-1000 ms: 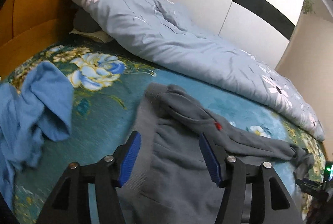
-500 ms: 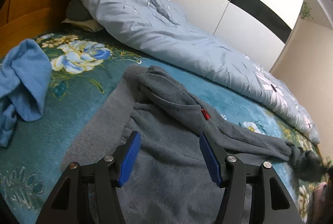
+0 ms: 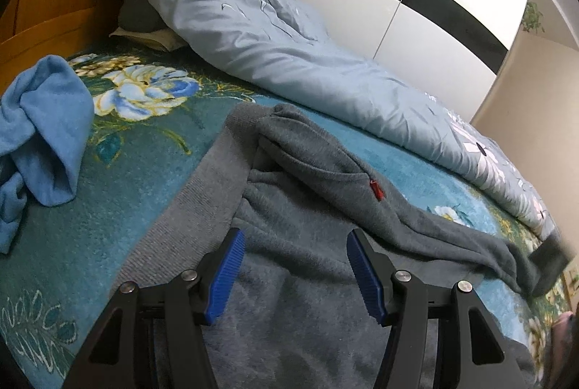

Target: Fold clothes

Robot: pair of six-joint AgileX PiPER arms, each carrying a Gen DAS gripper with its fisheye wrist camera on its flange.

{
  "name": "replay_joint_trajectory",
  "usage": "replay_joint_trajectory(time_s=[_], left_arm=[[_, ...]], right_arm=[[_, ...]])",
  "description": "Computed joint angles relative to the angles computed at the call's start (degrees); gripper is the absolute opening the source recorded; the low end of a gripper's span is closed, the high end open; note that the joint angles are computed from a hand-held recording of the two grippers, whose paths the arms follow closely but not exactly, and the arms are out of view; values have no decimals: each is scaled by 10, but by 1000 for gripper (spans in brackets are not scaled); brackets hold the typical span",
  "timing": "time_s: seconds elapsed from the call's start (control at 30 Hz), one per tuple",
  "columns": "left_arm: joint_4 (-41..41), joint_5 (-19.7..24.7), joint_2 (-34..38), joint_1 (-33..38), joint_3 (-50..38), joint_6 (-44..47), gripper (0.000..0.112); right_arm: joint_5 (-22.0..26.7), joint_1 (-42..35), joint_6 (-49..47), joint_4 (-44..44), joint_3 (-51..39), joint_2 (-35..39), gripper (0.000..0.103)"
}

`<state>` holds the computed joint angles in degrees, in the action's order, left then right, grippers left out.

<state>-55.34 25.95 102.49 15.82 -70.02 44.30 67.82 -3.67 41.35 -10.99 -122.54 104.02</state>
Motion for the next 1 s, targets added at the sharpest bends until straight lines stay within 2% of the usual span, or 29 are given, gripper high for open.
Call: replay_joint_trajectory(time_s=[0.03,0.13,0.27,0.4,0.5,0.57,0.6,0.63,0.7,0.87,0.93,1.0], left_arm=[[3,3,3,1,-4,-3,63],[12,5,9,1,-8,-10,63],[-4,0,1,-3,1,13,63],[-50,13,-11,4,14,62,63],[-79,51,-44,35,36,78,63],[-100,70,-78,65,66,109,63],[-103,77,-97,84,85,125,66],[-98,82,-111,103,103,132,67],[-83,93,-132,144,134,139,70],[-30,213,-94,240,134,105,70],[-19,267,-67,255,111,88,70],[-17,288,-54,251,97,83,70]], right_arm=[[-2,-7,2,-4,23,-2,7],[-61,-18,-7,29,136,-38,7],[-102,17,-54,69,222,-77,7],[-119,130,-62,58,313,-145,7],[-131,226,-45,79,390,-200,8],[-137,306,-25,76,437,-225,13],[-143,341,-8,63,456,-232,23],[-149,375,12,49,471,-236,38],[-164,440,64,15,498,-235,49],[-275,495,120,43,547,-209,50],[-306,498,148,50,552,-193,51],[-310,503,188,27,547,-179,51]])
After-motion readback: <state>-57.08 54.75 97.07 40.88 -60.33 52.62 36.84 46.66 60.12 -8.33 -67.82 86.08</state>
